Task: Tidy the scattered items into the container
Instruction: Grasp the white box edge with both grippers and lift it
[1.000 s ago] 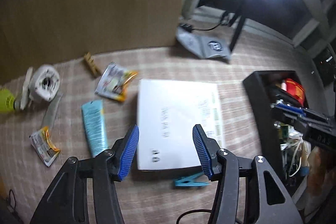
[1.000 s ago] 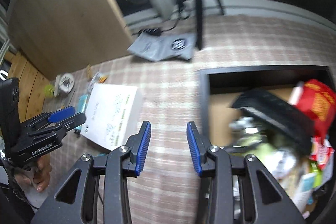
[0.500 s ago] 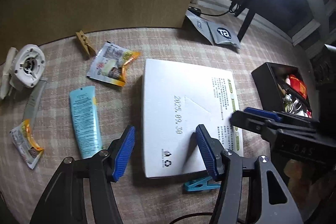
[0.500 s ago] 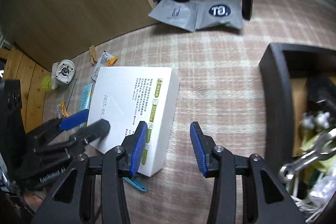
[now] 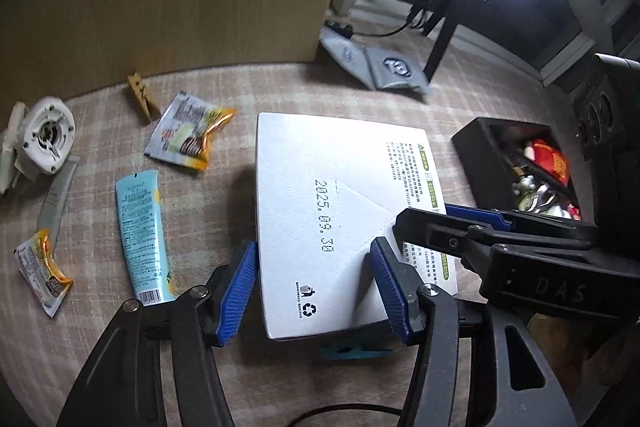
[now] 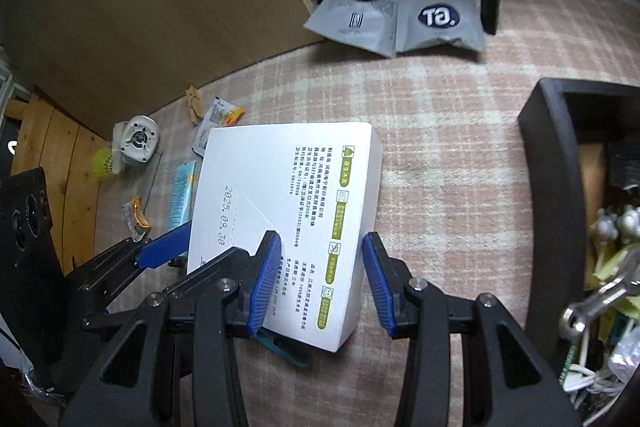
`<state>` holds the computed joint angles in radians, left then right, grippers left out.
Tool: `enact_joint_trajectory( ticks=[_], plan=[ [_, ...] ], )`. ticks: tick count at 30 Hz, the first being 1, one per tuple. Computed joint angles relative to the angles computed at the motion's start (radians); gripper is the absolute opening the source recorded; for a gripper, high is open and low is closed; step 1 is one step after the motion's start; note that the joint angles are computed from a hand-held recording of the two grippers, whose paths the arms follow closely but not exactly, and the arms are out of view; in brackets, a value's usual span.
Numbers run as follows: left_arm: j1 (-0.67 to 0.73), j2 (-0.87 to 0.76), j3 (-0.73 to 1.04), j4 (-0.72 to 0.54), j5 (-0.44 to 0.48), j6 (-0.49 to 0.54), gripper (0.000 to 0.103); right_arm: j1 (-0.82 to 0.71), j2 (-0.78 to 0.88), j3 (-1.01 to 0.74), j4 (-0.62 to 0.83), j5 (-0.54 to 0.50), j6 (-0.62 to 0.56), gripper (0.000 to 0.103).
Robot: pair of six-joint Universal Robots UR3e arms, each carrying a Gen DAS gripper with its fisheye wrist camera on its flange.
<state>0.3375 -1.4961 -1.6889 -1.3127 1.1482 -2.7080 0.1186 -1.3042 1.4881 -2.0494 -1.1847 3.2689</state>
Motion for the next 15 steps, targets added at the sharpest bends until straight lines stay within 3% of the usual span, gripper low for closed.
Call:
enact_joint_trajectory(
  ticks=[6,11,15],
  plan=[
    [-0.065,0.036,0.096,-0.086,-0.038,0.010,0.054,-0.079,-0.154,0.062,0.054,0.014,-0.048,0.042],
    [-0.202,0.034,0.189,-0.116,-0.047,-0.057,0.054,-0.201,-0.342,0.130,0.163,0.017,-0.136,0.042],
    [-0.365,-0.025,0.296,-0.121,-0.040,-0.146,0.054,-0.388,-0.519,0.180,0.330,0.039,-0.272,0.042]
  ],
)
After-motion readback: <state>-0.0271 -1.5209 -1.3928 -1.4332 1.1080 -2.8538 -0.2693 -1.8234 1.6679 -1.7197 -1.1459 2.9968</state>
